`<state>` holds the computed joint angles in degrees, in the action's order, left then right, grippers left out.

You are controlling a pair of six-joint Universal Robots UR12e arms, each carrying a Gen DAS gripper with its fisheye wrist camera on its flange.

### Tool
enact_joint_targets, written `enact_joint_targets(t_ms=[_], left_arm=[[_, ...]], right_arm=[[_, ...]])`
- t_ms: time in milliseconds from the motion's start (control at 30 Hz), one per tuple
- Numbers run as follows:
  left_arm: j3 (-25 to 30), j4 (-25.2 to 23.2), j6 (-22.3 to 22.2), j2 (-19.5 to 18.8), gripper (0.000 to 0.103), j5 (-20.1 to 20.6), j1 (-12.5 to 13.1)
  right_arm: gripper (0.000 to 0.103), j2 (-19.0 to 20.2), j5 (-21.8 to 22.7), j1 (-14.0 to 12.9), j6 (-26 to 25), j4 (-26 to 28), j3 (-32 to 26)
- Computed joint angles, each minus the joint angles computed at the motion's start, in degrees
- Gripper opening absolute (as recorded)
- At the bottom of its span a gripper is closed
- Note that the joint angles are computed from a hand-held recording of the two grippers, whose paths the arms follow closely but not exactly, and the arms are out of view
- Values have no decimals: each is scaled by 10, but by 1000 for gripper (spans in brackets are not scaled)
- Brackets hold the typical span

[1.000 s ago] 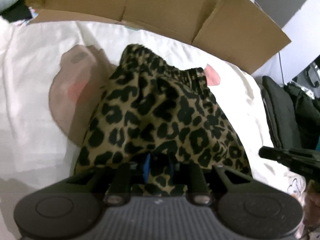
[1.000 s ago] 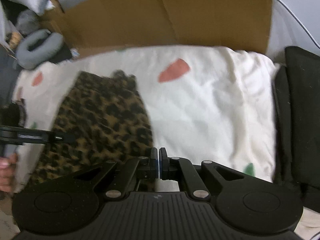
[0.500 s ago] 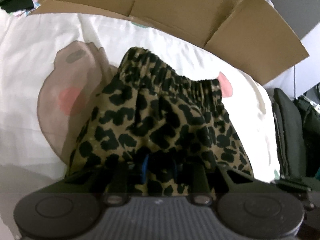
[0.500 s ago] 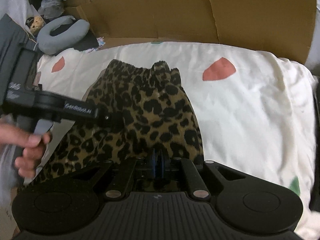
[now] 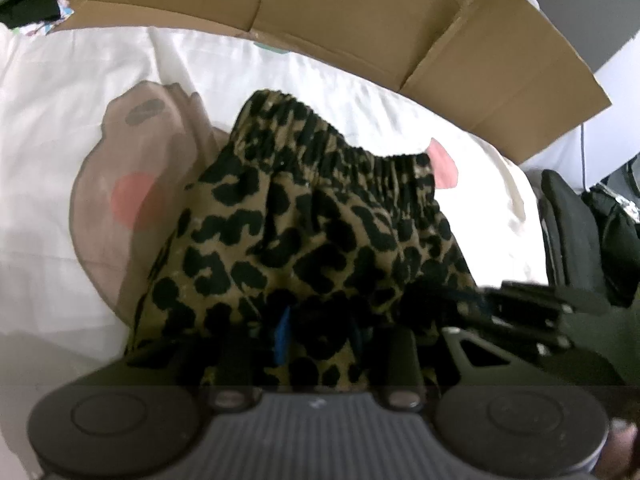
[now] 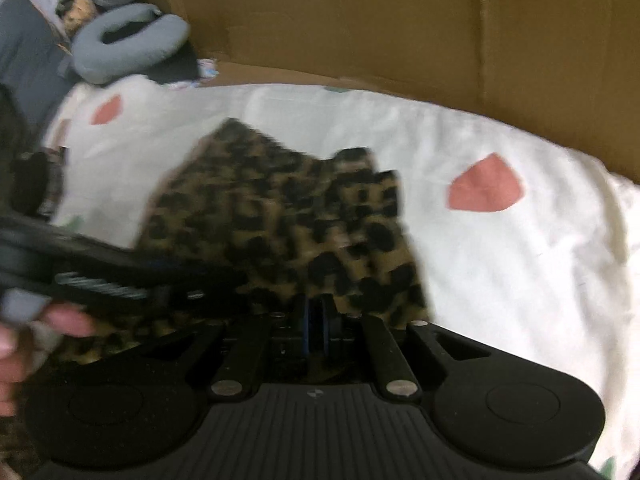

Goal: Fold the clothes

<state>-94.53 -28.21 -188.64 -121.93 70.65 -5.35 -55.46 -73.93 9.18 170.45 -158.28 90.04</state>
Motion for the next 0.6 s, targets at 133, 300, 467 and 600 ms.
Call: enact_joint_targets(t_ms=[133, 300, 467, 600], left_arm=[[0, -8, 7, 3, 37, -4, 1], [-16, -34, 30, 23, 44, -5, 5], [-38, -63, 74, 49, 56, 3, 10], [-60, -70, 93, 71, 58, 8, 16]], right_arm=[[5, 9, -17, -5, 4, 0, -11], [4, 14, -55, -2, 7, -5, -18], [10, 3, -63, 1, 23, 9, -18], [39, -20, -26, -8, 25, 2, 5]])
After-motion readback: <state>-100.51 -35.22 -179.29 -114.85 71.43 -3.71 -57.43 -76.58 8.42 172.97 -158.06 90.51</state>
